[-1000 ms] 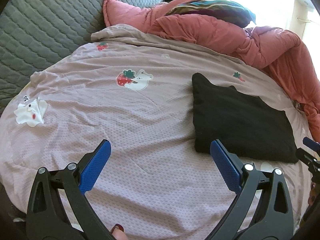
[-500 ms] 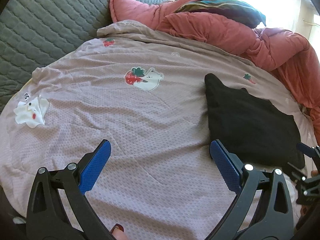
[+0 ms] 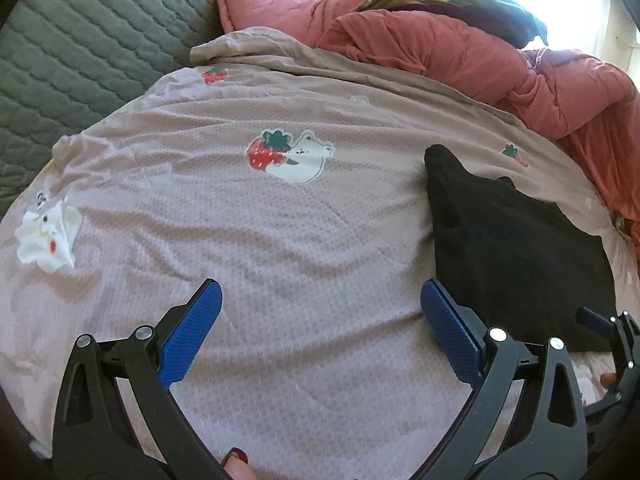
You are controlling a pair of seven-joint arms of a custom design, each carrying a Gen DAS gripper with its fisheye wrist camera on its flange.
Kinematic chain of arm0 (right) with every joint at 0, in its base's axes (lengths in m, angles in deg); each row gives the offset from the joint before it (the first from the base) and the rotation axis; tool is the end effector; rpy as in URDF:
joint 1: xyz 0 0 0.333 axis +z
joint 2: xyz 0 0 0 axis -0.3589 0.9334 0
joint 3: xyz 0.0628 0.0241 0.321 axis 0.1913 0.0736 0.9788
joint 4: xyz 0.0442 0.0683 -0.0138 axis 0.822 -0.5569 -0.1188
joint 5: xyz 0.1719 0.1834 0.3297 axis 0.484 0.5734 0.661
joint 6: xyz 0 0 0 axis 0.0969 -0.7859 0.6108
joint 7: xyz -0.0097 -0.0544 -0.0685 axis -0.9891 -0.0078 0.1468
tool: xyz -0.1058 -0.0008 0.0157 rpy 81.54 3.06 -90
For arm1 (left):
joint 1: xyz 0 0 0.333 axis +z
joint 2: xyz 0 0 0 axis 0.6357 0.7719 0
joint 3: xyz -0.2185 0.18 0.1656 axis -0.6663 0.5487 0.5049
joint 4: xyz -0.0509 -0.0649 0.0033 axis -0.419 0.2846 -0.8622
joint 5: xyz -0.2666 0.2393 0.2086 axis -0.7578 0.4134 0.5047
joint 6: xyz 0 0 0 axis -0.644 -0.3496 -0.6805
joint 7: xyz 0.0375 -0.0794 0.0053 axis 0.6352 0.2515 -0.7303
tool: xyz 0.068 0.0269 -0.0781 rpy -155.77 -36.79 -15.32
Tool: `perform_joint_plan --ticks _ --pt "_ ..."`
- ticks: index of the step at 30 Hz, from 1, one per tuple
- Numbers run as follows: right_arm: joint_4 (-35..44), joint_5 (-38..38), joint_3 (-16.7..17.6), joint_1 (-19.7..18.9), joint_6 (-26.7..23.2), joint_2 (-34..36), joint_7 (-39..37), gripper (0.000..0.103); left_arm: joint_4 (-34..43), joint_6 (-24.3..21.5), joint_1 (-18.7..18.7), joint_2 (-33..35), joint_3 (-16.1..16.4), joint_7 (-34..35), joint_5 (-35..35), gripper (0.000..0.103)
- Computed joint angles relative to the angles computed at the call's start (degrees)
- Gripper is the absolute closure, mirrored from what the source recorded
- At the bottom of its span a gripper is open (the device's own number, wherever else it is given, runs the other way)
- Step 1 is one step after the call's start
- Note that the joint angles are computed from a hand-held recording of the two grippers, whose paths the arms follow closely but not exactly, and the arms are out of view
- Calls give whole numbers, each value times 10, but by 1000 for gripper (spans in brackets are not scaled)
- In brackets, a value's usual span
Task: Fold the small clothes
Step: 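Grasp the folded black shirt with the right tool while the left tool grasps it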
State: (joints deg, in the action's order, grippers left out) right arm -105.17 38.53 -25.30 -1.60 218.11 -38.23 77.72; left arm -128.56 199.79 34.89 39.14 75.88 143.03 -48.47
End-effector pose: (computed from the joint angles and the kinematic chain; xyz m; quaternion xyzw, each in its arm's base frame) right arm 0.3921 0.2404 0.5032 -0.7320 0.5944 -0.2462 0.2241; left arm 0.4787 -0.1394 0.5278 -0.6185 0.7059 -0.2870 0.1917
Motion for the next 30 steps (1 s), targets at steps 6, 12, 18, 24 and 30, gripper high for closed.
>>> perform_joint_plan --ticks 6,12,18,24,30 --pt "23 -48 22 -18 -16 32 18 5 39 -9 8 34 -12 -17 29 10" --pt "51 -108 28 -27 -29 71 46 5 67 -17 6 65 -12 -33 49 10" --pt "77 -183 28 -31 -31 105 88 5 83 -18 20 85 -31 -87 134 10" --pt "98 -235 22 -26 -41 127 121 5 97 -21 12 104 -25 -107 168 10" --pt "93 -293 22 -23 -37 121 167 7 122 -38 -9 128 -11 -89 139 10"
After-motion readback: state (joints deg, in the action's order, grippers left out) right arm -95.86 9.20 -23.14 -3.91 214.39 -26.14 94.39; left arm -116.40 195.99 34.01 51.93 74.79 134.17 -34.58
